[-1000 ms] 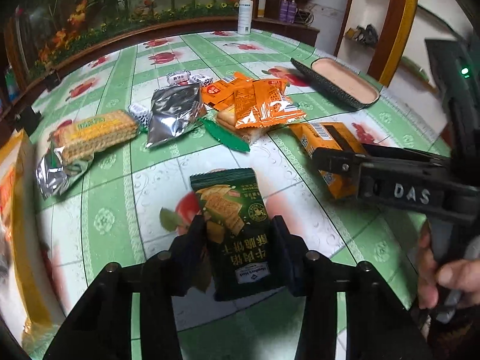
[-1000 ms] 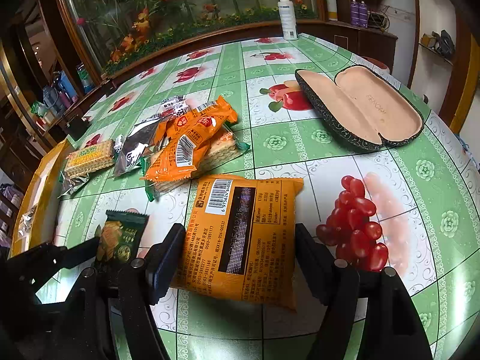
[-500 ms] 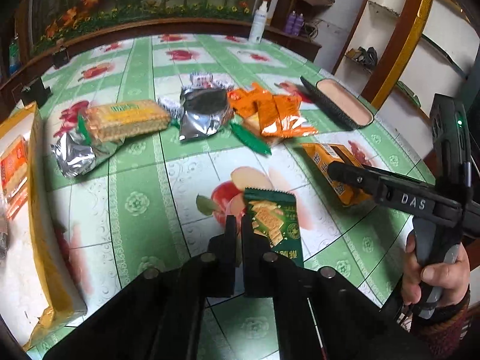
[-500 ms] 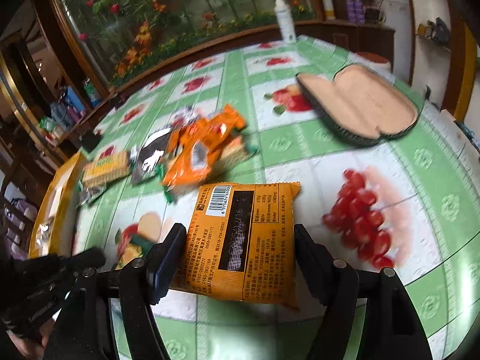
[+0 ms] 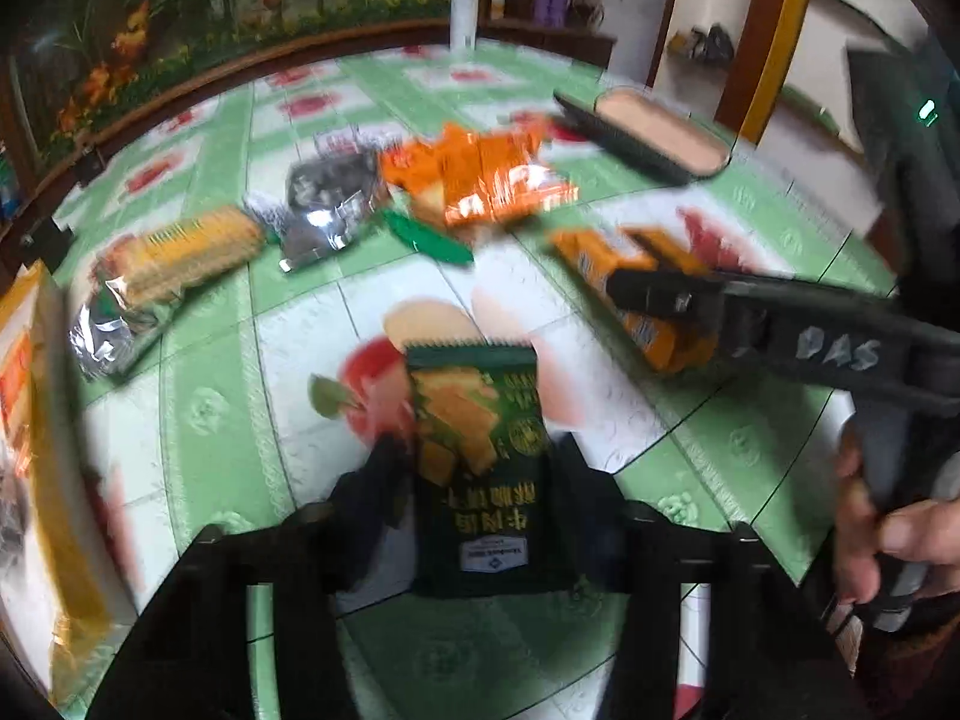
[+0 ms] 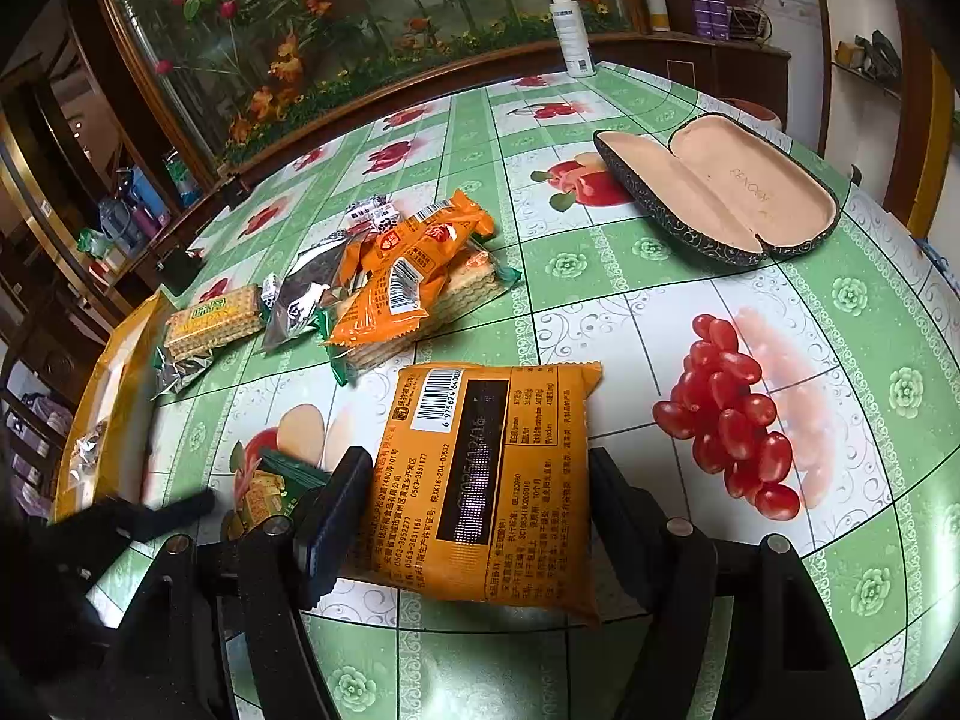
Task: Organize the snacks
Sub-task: 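Carry the green pack with the left tool while the right tool carries the bread bag to the tray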
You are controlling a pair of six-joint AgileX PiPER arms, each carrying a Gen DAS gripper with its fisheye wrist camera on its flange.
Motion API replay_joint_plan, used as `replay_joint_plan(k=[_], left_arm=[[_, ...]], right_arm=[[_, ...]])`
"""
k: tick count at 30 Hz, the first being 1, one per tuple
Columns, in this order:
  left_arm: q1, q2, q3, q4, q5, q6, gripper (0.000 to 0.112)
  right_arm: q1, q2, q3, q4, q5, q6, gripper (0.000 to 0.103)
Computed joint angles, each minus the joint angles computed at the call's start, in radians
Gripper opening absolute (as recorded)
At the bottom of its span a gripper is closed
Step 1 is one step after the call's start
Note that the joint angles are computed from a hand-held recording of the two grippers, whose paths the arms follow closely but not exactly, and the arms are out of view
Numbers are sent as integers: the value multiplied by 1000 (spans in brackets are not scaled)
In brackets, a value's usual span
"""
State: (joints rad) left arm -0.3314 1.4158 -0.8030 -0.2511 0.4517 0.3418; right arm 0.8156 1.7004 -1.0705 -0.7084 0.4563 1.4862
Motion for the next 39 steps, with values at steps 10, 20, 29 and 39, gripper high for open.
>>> replay_joint_plan(k=[10,20,29,39], left_arm=[[33,-18,23,-103,-19,114,43],[210,-111,13,-301,87,329,43],[487,-153,-46,-484,251,537,43],[873,-48,-181,-626,415,694,43]], right_arm=[[40,2,-14,-78,48,65,76],[75,14,-47,-52,19,48,76],[119,69,-206,64,14,-133,76],[213,337,-712,349,162,-569,76]])
